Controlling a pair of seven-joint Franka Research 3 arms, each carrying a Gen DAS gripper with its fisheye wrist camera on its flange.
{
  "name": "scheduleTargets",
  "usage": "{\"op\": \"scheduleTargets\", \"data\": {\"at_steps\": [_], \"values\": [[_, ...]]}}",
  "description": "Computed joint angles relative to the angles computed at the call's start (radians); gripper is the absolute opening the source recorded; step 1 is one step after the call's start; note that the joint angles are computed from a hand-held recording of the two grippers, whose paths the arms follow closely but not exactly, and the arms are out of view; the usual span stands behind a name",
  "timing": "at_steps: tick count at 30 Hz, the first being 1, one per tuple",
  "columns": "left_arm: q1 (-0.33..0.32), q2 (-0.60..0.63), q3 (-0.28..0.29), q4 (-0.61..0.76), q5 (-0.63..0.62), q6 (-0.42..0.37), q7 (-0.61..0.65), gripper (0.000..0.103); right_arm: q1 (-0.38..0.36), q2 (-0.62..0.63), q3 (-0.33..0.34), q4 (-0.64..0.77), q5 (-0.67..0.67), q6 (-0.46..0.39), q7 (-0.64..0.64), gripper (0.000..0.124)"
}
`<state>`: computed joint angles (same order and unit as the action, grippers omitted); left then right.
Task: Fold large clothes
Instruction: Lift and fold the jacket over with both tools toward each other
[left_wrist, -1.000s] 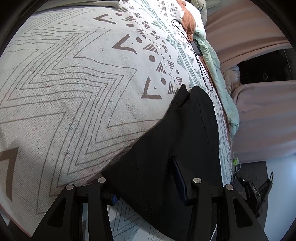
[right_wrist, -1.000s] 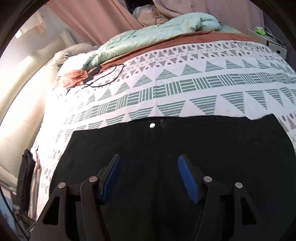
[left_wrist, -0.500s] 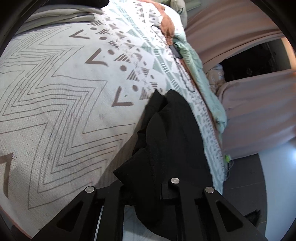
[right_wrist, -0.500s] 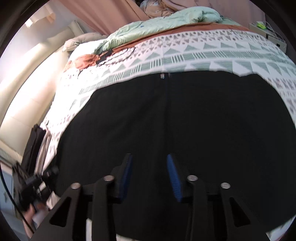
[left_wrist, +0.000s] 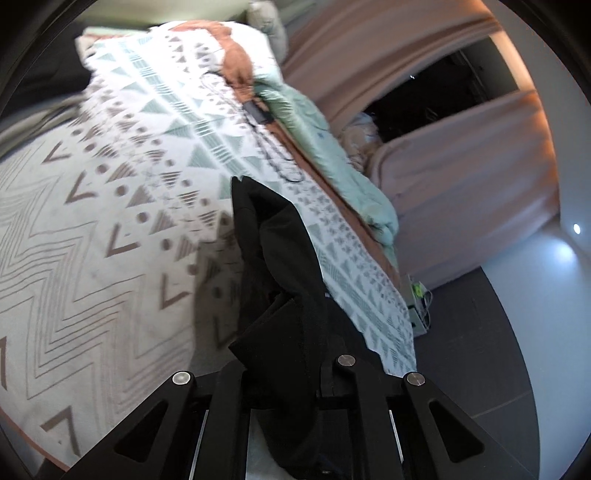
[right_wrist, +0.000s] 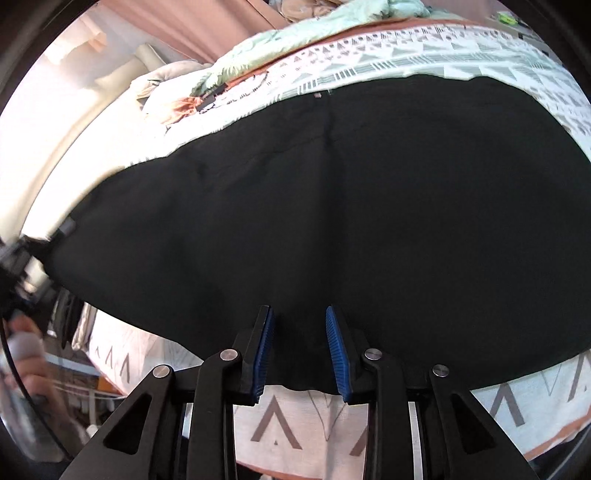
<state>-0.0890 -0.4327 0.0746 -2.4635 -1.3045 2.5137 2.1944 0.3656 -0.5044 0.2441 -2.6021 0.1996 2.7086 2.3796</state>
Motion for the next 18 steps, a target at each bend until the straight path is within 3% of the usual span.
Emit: {"op": "scheduleTargets", "data": {"at_steps": [9, 15, 18], "values": [[-0.109, -0.049, -0.069, 0.059, 0.059, 0.035, -0.062, 0.009, 0.105, 0.030, -0.122, -0.047, 0.214, 0.077, -0.155, 0.031], [-0.188, -0.038, -0.078, 0.107, 0.095, 0.048, -0.112, 0.009, 0.093, -0.063, -0.130, -0.100, 0.272, 0.135, -0.215, 0.031], [-0.216, -0.020, -0.078, 0.130, 0.091, 0.037, -0.122, 0.009, 0.032, -0.138, -0.100, -0.139, 0.253, 0.150, -0.190, 0.031]]}}
